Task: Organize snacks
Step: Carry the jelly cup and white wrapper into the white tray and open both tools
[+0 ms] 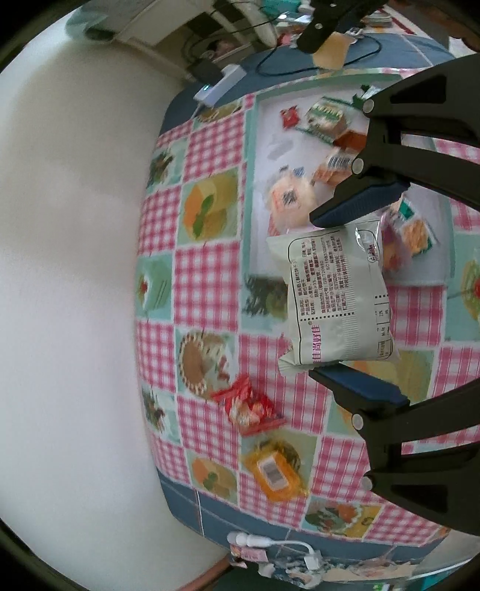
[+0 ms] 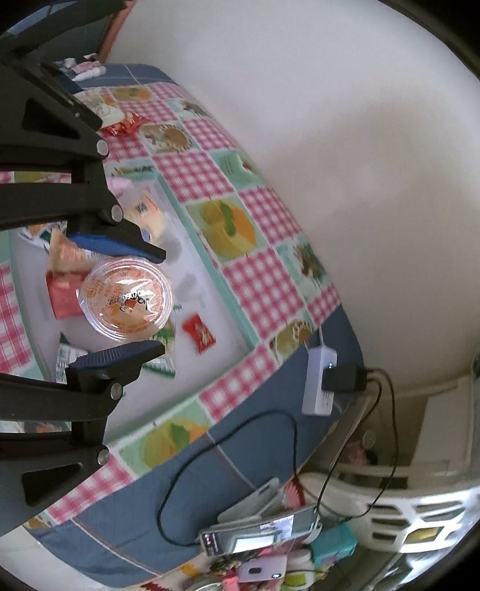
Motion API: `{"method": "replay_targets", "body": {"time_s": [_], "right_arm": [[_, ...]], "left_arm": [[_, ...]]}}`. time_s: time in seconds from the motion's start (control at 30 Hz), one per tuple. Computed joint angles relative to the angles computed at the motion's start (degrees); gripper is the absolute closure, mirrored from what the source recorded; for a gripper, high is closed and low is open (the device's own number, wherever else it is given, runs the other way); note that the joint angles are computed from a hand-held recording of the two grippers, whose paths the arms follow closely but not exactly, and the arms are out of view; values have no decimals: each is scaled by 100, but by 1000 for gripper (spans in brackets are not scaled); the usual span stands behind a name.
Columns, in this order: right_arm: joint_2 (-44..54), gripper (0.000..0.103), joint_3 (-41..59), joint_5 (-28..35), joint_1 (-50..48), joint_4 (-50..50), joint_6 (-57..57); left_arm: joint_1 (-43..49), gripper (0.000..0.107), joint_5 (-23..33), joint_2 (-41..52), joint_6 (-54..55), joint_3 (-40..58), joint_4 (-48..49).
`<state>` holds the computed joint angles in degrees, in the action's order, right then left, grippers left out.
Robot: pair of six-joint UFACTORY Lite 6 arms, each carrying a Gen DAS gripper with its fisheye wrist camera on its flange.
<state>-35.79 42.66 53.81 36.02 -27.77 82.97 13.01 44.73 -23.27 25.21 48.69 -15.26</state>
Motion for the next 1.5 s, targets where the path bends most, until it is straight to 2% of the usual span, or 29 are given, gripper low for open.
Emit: {"method": "replay_targets", "body": {"time_s": [0.3, 0.5, 0.9, 1.23, 1.5], "right_arm": [[-544, 57, -395, -115, -916, 522, -833], [-429, 57, -584, -366, -1327, 858, -1307], [385, 57, -763, -922, -1503, 1447, -1822], [684, 57, -701, -896, -1420, 1537, -1848], [1009, 56, -565, -811, -1338, 1509, -1783]], "left_arm": [[-1631, 31, -176, -412, -1279, -482, 798], [-2204, 31, -509, -116, -1820, -551, 1105], [-2557, 30, -773, 231, -2031, -610, 1252], [-2535, 27, -702, 236, -1935, -571, 1161], [-2038, 27, -549, 304, -1756, -430, 1034]]}}
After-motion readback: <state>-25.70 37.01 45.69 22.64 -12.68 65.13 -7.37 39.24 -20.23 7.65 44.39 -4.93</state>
